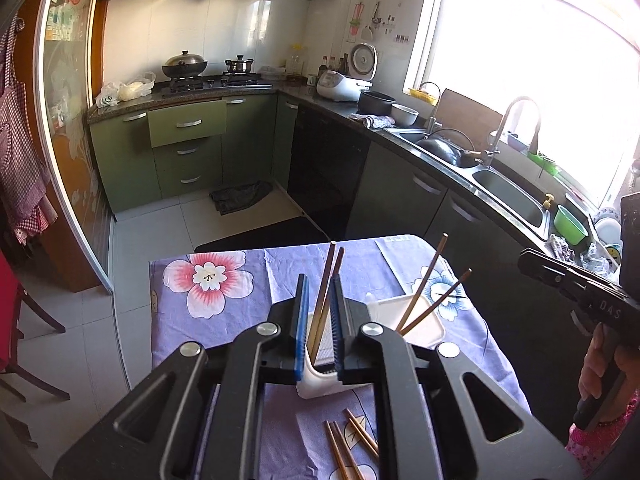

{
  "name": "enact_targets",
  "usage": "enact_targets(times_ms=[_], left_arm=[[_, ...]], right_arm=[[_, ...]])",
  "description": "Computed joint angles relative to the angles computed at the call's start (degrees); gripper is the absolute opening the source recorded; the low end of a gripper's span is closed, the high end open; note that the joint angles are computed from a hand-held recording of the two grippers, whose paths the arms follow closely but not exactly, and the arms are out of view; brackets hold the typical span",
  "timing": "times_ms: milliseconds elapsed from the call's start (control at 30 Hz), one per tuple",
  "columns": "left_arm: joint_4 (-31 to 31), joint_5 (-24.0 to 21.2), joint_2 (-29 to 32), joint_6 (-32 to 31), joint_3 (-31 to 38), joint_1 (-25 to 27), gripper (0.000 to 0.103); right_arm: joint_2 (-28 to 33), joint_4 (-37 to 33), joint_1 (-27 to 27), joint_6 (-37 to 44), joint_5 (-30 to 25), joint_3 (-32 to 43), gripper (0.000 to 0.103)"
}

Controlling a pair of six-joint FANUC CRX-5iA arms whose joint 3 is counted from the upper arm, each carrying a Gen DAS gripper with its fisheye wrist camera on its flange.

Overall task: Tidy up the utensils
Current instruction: 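Grasp a wooden chopstick with the left tool while the right tool grasps another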

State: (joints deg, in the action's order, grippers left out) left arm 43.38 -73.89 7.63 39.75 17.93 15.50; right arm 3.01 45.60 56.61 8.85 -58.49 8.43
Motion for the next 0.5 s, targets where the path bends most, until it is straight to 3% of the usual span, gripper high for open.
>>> enact_targets(times_ms=[100, 233, 367, 500], left_arm=[[-2.54, -3.75, -1.60, 0.31, -2.12, 1.80, 0.026], [-9.18, -8.96, -3.23, 0.44, -7.25, 2.98, 0.026], [-14.81, -8.43, -5.67, -0.12, -15.27, 2.23, 0.024], [-19.45, -8.33, -4.66, 2.87, -17.89, 0.13, 0.024]], right_arm=[[-4.32, 2.32, 3.15, -4.81, -0.46, -6.23, 0.016], [-8.91, 3.52, 7.83, -11.38, -1.97, -14.11, 0.016], [-11.96, 3.91, 11.55, -18.80, -1.75, -21.38, 0.016], [-14.43, 4.23, 13.54, -26.19, 1.29, -27.84, 0.026]])
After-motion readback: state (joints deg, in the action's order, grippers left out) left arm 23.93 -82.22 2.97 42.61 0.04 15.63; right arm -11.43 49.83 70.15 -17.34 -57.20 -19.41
